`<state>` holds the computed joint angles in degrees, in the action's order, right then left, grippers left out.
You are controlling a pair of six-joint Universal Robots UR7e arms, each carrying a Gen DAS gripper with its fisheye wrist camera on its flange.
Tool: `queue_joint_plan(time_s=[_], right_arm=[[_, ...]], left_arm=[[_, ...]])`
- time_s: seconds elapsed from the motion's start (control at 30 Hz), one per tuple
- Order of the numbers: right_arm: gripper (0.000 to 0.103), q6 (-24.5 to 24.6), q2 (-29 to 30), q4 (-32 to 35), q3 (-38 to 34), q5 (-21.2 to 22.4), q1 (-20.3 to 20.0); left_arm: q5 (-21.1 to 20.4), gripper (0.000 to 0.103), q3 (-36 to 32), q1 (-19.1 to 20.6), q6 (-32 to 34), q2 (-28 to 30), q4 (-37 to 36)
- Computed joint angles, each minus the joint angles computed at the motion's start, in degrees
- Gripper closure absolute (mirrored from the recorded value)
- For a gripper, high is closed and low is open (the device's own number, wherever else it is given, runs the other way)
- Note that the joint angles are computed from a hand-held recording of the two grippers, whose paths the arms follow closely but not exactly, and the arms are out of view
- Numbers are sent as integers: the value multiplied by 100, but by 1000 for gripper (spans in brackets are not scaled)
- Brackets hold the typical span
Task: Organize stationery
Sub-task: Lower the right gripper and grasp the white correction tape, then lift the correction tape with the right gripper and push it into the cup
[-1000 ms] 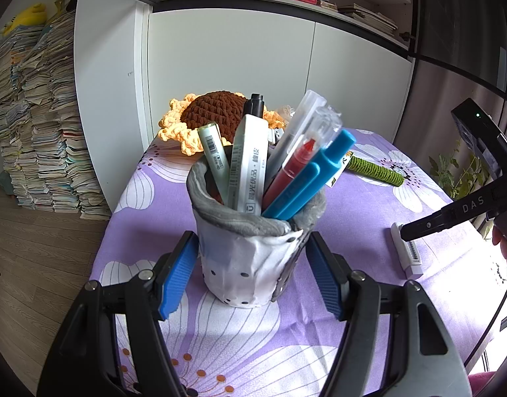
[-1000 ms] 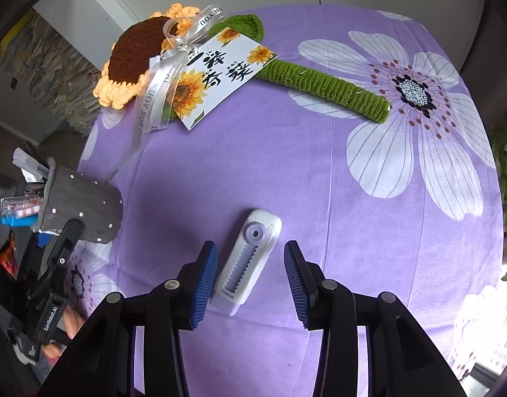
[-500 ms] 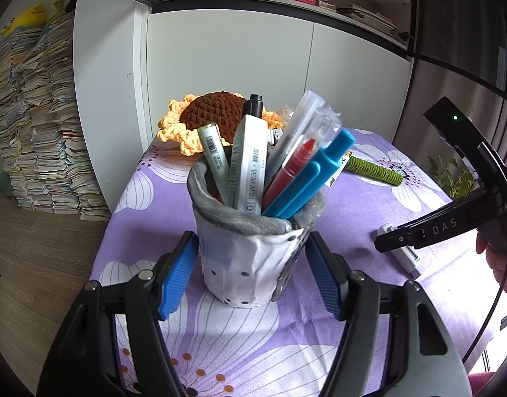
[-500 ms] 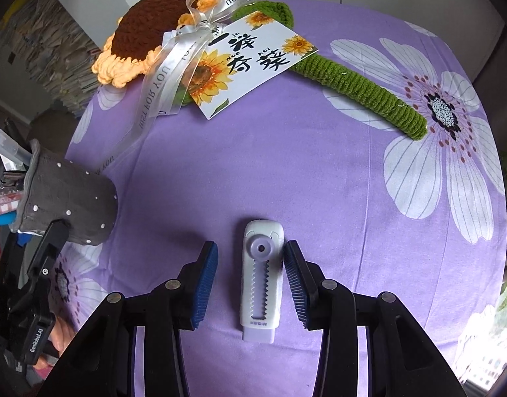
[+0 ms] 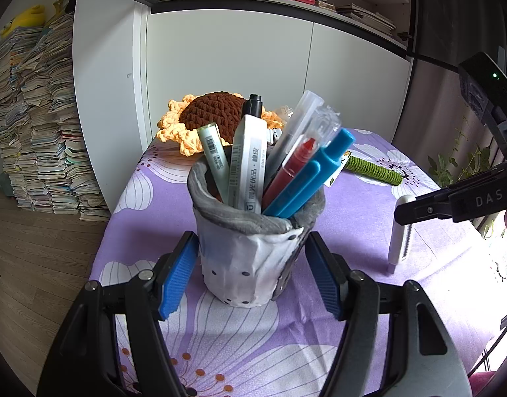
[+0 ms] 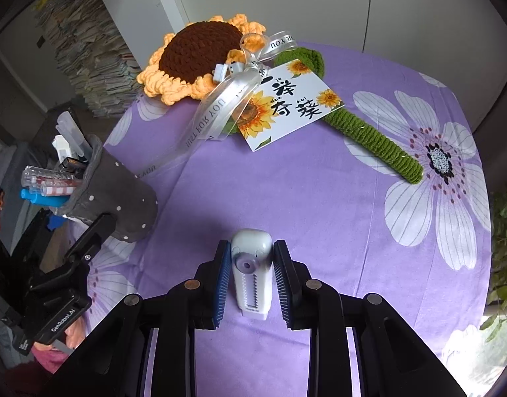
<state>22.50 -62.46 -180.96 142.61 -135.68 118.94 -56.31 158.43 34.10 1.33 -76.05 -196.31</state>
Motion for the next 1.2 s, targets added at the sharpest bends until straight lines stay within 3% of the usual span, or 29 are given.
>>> queue_joint_plan(time_s=[0.17, 0.47, 0.63, 0.9, 1.2], right_arm=[[75, -59, -100, -245, 31, -103, 334], [75, -851, -45, -843, -416, -181, 1047], [76, -1264, 26, -989, -724, -1, 1304], [76, -1759, 332, -863, -1266, 346, 1390], [76, -1730, 559, -611, -1443, 726, 1091]], left_arm=[[0, 37, -1, 2, 2, 2, -2], [-5, 37, 1, 7, 9, -3, -3], [-6, 37, -1, 11, 13, -6, 1], [-6, 37, -2, 11, 12, -3, -1], [-11, 37, 16, -24, -2, 15, -18]])
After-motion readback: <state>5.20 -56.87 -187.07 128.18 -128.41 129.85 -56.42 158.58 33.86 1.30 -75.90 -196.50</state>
